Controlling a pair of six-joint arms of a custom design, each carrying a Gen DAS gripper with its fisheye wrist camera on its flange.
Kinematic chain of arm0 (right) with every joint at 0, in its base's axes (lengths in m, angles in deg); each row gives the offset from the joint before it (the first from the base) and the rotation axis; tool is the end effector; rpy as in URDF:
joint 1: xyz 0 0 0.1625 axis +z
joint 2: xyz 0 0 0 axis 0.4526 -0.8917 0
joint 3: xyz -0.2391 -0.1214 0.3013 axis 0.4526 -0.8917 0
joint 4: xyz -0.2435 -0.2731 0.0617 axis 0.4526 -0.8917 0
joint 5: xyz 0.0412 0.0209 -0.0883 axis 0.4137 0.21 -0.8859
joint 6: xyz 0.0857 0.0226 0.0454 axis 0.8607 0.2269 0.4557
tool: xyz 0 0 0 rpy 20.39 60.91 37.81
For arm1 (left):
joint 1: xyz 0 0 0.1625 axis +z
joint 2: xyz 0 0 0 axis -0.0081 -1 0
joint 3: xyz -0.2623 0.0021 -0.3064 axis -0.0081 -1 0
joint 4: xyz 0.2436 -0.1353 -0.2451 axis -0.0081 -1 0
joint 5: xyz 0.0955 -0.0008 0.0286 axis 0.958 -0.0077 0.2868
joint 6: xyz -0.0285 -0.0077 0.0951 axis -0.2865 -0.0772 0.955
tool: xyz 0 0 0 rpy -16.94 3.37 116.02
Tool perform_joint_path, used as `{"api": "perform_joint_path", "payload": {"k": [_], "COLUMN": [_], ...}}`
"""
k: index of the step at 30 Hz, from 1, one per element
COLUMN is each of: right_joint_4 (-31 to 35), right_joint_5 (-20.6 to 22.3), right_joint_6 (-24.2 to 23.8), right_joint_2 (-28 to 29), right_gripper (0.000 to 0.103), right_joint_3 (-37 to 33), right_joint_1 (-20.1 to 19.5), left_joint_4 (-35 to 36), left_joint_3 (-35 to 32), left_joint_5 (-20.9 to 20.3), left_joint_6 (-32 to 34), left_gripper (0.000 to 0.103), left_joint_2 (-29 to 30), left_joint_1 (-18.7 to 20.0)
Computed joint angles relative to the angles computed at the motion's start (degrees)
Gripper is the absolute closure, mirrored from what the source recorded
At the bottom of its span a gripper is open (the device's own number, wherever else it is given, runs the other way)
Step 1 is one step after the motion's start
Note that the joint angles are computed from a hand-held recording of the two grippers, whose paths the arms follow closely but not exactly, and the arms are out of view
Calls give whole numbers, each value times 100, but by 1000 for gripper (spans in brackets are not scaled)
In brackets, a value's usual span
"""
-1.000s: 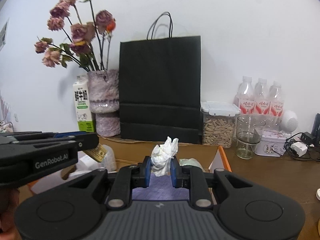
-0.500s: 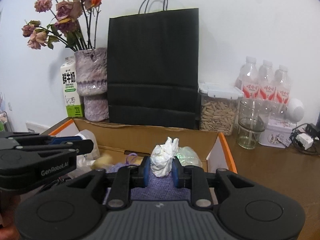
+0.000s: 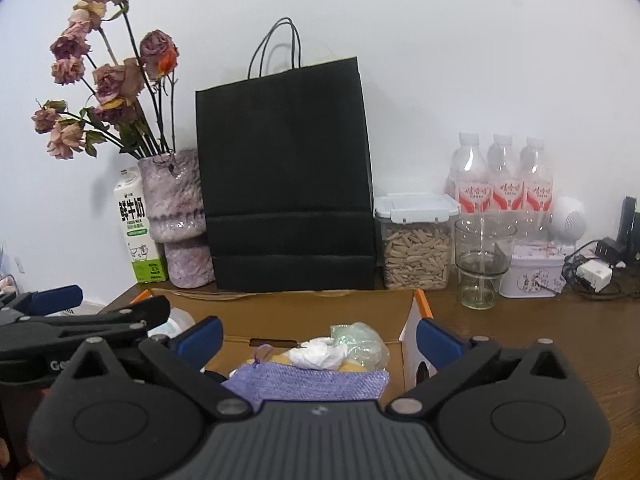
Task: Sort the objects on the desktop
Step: 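Open both tools to drop the paper and jar into the box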
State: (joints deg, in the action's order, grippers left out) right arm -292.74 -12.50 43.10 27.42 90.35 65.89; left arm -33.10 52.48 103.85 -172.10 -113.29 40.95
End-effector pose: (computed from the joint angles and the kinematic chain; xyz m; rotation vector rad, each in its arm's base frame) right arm 0.1503 -0.4033 0.0064 0.9210 -2.3145 1.2724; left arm -0.0658 -0.3557 0.0872 0.3846 1.8226 -1.4328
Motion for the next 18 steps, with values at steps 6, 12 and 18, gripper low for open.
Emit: {"api": "perform_joint_path", "payload": {"k": [6, 12, 18], "right_joint_4": [-29, -176, -487], "right_joint_5": [-5, 0, 8], "right_joint_6": [-62, -152, -307], "right_joint_2": [-9, -6, 30], "right_gripper": [0, 0, 0], "right_joint_3": [48, 166, 416], "right_joint_1": [39, 75, 114], "left_joint_4": [110, 190, 968], "left_joint_3": [0, 158, 215], "left_joint_5": [-96, -272, -579], "left_joint_6": [-81, -287, -1217], "left_gripper": [0, 0, 0], "left_joint_2": [-2, -66, -17], "left_joint_1": [-68, -263, -620]}}
